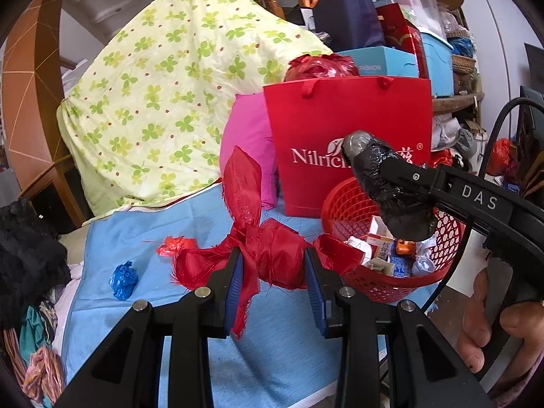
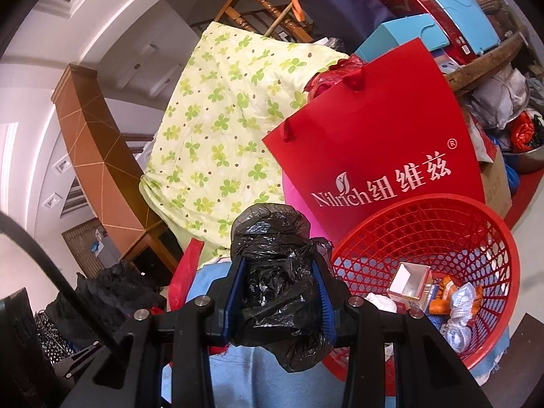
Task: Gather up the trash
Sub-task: 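Move both held bags over the red mesh basket opening, then lower both bags into the basket and open both tools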
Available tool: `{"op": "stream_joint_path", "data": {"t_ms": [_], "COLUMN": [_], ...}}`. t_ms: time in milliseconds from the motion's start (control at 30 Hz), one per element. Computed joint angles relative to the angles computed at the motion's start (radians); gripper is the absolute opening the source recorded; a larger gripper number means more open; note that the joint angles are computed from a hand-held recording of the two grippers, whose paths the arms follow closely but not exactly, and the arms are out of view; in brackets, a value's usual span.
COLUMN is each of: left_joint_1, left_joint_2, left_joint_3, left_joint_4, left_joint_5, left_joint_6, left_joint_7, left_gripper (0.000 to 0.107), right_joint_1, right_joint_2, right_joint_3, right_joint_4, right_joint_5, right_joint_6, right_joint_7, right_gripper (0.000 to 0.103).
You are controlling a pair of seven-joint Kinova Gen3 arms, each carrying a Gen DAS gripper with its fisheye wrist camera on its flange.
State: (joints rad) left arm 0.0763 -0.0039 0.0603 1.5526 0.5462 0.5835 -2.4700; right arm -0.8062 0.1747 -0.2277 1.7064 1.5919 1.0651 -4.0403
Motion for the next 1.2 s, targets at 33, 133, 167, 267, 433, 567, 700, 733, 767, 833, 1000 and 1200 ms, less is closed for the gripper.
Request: {"op": "stream_joint_path", "data": {"t_ms": [33, 133, 167, 267, 433, 567, 700, 733, 767, 833, 1000, 1200], "left_joint_1": [0.002, 0.009, 0.012, 0.016, 0.012, -0.003, -0.014, -0.012, -0.012, -0.010, 0.014, 0.060], "left_joint_2": [0.003, 0.009, 0.012, 0.022, 0.058, 0.111, 0.176, 0.187, 0.195, 0.204, 0.218, 0.229], "left_joint_3": [0.002, 0.010, 0.014, 0.022, 0.037, 0.053, 0.076, 0.081, 0.087, 0.098, 0.121, 0.131], "left_joint_4": [-0.004, -0.012, -0.014, -0.024, -0.069, -0.133, -0.218, -0.230, -0.238, -0.245, -0.255, -0.253], "left_joint_5": [-0.002, -0.002, -0.003, 0.013, 0.053, 0.075, 0.067, 0.059, 0.055, 0.053, 0.026, -0.039], "left_joint_6": [0.003, 0.006, 0.006, 0.011, 0.068, 0.157, 0.251, 0.261, 0.265, 0.266, 0.242, 0.192], "left_joint_7": [0.001, 0.000, -0.002, -0.022, -0.055, -0.047, 0.003, 0.018, 0.026, 0.033, 0.042, 0.072], "left_gripper": [0.037, 0.037, 0.037, 0.037, 0.039, 0.039, 0.039, 0.039, 0.039, 0.039, 0.040, 0.044], "right_joint_1": [0.001, 0.011, 0.016, 0.029, 0.057, 0.082, 0.100, 0.104, 0.109, 0.116, 0.116, 0.117], "right_joint_2": [-0.005, -0.019, -0.026, -0.041, -0.068, -0.087, -0.098, -0.101, -0.105, -0.110, -0.115, -0.126], "right_joint_3": [0.001, -0.001, -0.002, -0.009, -0.021, -0.028, -0.037, -0.037, -0.037, -0.040, -0.049, -0.054], "right_joint_4": [0.008, 0.031, 0.044, 0.071, 0.126, 0.166, 0.194, 0.199, 0.209, 0.218, 0.228, 0.267], "right_joint_5": [0.001, 0.008, 0.013, 0.020, 0.042, 0.053, 0.049, 0.047, 0.051, 0.050, 0.036, 0.042], "right_joint_6": [0.001, -0.004, -0.009, -0.011, -0.018, -0.022, -0.022, -0.024, -0.027, -0.028, 0.004, 0.032], "right_joint_7": [-0.011, -0.052, -0.076, -0.126, -0.235, -0.338, -0.415, -0.430, -0.455, -0.473, -0.491, -0.583], "right_gripper": [0.042, 0.043, 0.043, 0.043, 0.043, 0.043, 0.043, 0.043, 0.043, 0.043, 0.043, 0.043]}}
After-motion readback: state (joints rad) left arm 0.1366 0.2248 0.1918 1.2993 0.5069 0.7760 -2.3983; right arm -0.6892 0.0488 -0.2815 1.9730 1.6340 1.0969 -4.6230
